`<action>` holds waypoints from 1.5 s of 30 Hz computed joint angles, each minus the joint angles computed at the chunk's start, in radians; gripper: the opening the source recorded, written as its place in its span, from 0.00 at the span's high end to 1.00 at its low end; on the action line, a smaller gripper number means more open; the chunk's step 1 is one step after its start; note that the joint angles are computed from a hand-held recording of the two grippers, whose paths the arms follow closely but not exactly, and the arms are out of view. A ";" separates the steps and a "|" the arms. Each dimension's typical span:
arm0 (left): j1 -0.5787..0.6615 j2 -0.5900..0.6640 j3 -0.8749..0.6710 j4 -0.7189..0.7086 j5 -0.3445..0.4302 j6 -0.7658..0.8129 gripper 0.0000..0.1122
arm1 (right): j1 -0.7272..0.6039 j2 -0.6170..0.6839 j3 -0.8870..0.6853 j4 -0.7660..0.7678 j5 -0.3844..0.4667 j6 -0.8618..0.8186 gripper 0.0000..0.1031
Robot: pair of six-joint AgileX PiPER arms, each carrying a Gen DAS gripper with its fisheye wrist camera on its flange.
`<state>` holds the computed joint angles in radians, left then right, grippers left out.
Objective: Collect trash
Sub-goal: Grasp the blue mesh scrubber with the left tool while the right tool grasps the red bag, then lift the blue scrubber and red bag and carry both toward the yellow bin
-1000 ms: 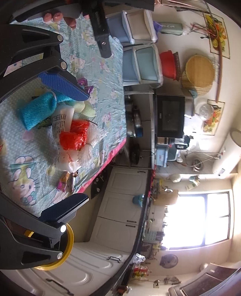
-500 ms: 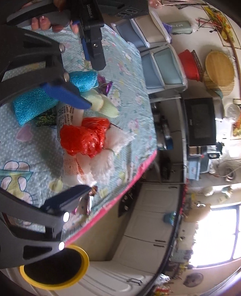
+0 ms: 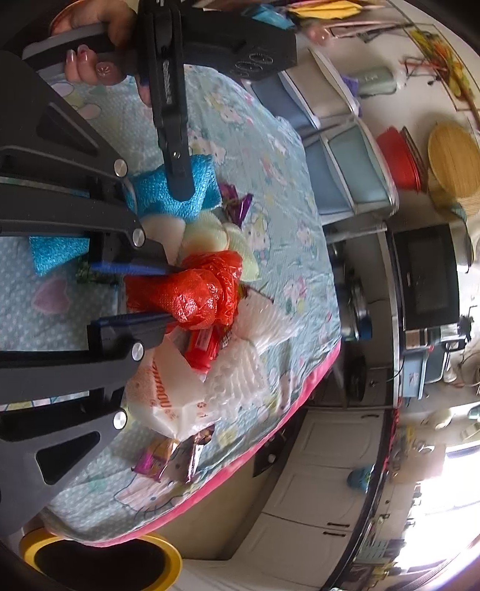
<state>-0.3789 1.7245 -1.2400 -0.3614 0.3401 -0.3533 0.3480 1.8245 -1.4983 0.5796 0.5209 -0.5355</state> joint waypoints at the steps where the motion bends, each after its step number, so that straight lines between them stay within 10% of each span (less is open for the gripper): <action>1: -0.003 -0.006 0.000 0.037 0.006 -0.033 0.87 | -0.001 -0.007 0.008 0.037 -0.002 -0.036 0.86; 22: -0.127 -0.279 -0.015 0.786 0.246 -0.615 0.92 | 0.027 -0.165 0.016 0.212 0.045 -0.217 0.90; 45: -0.261 0.002 -0.611 0.828 0.398 -0.418 0.92 | -0.184 -0.290 -0.009 0.244 0.035 -0.225 0.90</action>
